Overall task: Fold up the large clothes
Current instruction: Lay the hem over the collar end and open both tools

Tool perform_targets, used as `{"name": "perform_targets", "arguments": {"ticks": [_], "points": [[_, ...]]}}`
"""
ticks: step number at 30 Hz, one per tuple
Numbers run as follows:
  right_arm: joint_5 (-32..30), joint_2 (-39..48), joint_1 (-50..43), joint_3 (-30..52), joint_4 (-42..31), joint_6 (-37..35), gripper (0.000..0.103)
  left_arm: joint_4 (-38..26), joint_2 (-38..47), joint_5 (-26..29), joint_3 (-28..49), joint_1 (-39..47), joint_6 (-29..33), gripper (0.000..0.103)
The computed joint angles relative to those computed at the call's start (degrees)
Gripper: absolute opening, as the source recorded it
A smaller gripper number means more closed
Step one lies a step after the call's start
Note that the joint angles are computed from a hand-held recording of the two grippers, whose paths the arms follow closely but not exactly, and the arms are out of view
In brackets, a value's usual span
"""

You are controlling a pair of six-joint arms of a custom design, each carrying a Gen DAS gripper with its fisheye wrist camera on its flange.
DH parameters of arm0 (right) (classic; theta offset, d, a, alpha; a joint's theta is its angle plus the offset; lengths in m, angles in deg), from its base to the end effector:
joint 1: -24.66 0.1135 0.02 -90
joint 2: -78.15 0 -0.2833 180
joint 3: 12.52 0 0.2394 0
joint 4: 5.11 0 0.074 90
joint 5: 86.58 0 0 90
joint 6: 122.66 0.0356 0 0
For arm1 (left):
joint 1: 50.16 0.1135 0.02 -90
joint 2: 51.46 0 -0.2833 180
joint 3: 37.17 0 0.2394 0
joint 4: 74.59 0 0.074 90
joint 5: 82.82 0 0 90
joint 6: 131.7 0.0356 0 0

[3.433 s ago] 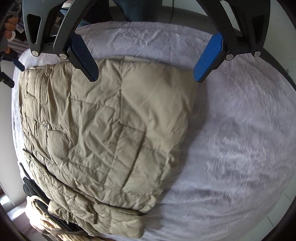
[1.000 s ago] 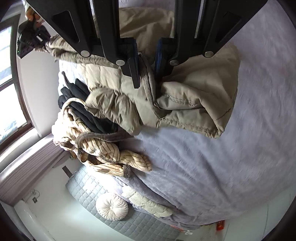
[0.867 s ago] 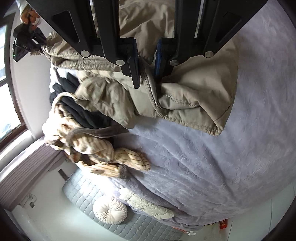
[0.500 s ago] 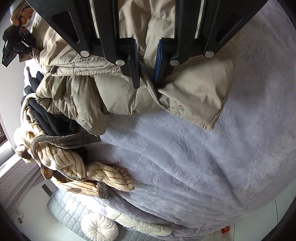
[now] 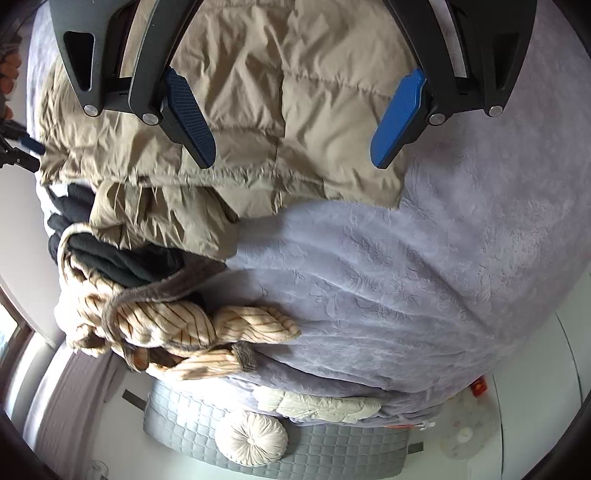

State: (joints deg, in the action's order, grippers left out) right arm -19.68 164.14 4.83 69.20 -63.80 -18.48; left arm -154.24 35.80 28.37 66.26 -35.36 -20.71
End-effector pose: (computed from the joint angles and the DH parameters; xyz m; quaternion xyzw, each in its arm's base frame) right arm 0.2751 -0.0844 0.2832 0.2338 0.9246 0.1831 0.2384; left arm 0.2781 0.0602 0.3672 0.0938 0.9531 -0.1010 0.2695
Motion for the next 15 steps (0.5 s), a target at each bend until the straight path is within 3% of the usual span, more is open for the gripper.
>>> {"name": "perform_targets", "arguments": {"ticks": [1, 2, 9, 15], "points": [[0.50, 0.80, 1.35, 0.09, -1.53, -1.72, 0.026, 0.86, -0.61, -0.86, -1.81, -0.49, -0.08, 0.086], [0.34, 1.94, 2.31, 0.06, -2.52, -3.24, 0.023, 1.23, -0.91, -1.69, -3.12, -0.93, -0.12, 0.086], [11.10, 6.65, 3.74, -2.43, 3.75, -5.31, 0.019, 14.58, 2.12, -11.38, -13.27, -5.41, -6.72, 0.086], [11.06, 6.70, -5.98, -0.12, 3.57, -4.62, 0.016, 19.58, 6.48, -14.50, -13.67, -7.61, -9.19, 0.086]]}}
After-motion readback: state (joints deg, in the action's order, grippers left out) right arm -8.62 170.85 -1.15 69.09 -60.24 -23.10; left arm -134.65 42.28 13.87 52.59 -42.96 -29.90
